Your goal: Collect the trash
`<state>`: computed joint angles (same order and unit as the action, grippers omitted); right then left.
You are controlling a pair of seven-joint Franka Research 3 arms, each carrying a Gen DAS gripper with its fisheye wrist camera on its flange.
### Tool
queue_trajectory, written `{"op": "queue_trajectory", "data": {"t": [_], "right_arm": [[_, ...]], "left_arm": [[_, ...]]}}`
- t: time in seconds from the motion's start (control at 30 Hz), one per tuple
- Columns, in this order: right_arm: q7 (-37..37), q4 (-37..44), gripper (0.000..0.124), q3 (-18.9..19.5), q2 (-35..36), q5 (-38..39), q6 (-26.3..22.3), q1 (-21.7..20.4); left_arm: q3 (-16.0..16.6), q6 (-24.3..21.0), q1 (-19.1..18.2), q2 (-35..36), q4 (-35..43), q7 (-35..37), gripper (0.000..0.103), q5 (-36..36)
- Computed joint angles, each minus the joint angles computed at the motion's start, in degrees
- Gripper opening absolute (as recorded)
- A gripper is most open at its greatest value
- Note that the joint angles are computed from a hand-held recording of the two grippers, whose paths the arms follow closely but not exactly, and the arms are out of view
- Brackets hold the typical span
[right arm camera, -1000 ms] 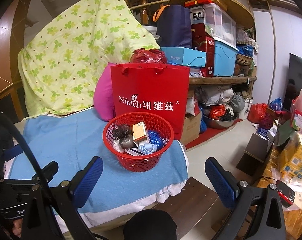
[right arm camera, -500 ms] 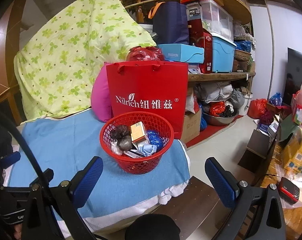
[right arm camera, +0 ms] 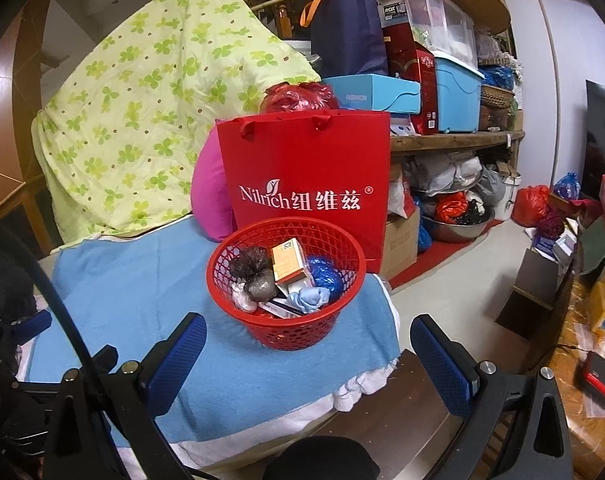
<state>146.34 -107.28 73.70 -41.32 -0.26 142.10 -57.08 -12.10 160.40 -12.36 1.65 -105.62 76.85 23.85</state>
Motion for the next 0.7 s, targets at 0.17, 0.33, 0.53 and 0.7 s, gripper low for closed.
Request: {"op": "queue_trajectory", "data": {"t": [0.17, 0.33, 0.53, 0.7], "right_arm": [[0.18, -0.63, 0.103, -0.07, 0.10, -0.16, 1.42, 0.20], [0.30, -0.62, 0.103, 0.09, 0.15, -0.31, 1.80, -0.10], [0.76, -1.00, 0.103, -0.26, 0.23, -0.07, 1.13, -0.25], [1.49, -2.06, 0.103, -0.54, 0.95, -0.84, 1.45, 0.18]], "left_arm": [[0.13, -0.04, -0.05, 0.39, 0.49, -0.84, 0.103, 1.34], [0.12, -0.05, -0.20, 0.80, 1.08, -1.54, 0.103, 2.26], [-0.04, -0.45, -0.62, 1.63, 2.02, -1.22, 0.103, 2.66], [-0.02, -1.09, -1.12, 2.43, 3.03, -1.66, 0.103, 3.73]]}}
